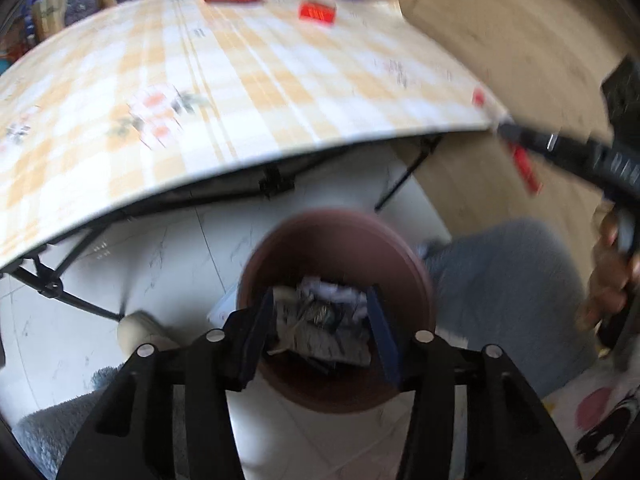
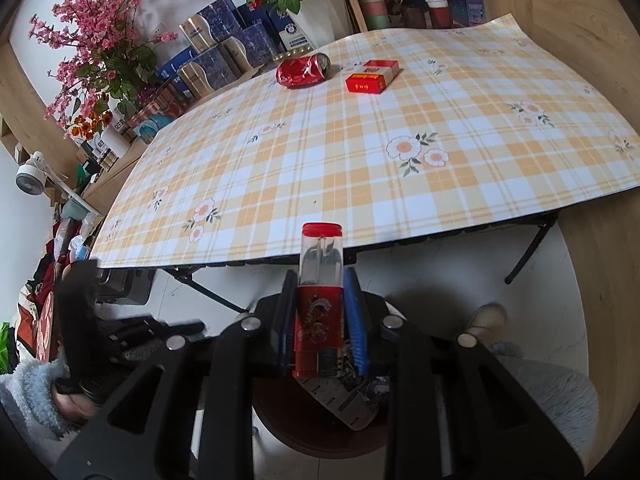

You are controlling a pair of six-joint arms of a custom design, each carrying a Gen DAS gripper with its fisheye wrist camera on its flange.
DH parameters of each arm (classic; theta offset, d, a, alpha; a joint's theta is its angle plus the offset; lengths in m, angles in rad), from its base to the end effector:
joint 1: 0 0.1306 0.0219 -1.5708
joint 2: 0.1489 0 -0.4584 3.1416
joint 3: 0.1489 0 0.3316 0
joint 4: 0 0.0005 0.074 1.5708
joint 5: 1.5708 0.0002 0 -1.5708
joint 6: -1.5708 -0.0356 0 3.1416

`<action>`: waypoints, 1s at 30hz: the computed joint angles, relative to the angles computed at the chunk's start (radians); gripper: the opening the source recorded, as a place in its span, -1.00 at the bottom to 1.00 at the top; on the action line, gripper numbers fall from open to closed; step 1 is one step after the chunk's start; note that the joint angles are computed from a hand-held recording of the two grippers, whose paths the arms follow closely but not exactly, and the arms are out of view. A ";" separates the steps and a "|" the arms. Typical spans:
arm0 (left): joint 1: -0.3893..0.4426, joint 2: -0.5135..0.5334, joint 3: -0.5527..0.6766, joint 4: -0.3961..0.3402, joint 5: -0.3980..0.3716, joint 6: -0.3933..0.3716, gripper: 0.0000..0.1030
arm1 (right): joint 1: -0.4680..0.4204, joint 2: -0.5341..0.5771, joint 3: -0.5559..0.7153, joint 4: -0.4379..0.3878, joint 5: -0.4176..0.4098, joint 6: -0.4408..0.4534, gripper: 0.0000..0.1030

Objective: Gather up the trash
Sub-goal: 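Drop the spoon into the brown bin while the right tool drops the lighter in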

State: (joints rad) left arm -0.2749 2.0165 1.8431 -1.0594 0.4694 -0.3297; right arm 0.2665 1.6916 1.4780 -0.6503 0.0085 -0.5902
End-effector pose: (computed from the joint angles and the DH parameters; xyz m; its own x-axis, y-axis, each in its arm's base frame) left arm 0.6116 -0.1898 0.3533 -0.7340 0.5070 -0.4519 0.6596 0.6907 -0.2964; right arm 0.5203 0.1412 0.4187 -0.7530 0.3713 -0.5432 0.1939 0.9141 0.3561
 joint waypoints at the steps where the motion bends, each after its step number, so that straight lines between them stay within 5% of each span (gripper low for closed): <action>1: 0.004 -0.013 -0.010 0.032 -0.007 0.034 0.12 | 0.001 0.002 -0.001 -0.002 -0.004 0.000 -0.49; 5: 0.022 -0.060 -0.051 0.155 -0.055 0.166 0.55 | 0.011 0.023 0.001 -0.031 -0.025 -0.002 -0.49; 12: 0.057 -0.123 -0.109 0.319 -0.094 0.311 0.78 | 0.029 0.095 0.046 -0.160 -0.098 0.024 -0.49; 17: 0.076 -0.154 -0.150 0.387 -0.137 0.337 0.89 | 0.041 0.121 0.052 -0.193 -0.127 0.037 -0.49; 26: 0.072 -0.154 -0.154 0.374 -0.182 0.316 0.89 | 0.041 0.140 0.068 -0.215 -0.125 0.045 -0.47; 28: 0.069 -0.150 -0.149 0.375 -0.188 0.311 0.89 | 0.041 0.138 0.070 -0.219 -0.115 0.042 0.03; 30: 0.066 -0.147 -0.146 0.380 -0.199 0.309 0.89 | 0.041 0.124 0.064 -0.199 -0.088 0.044 0.31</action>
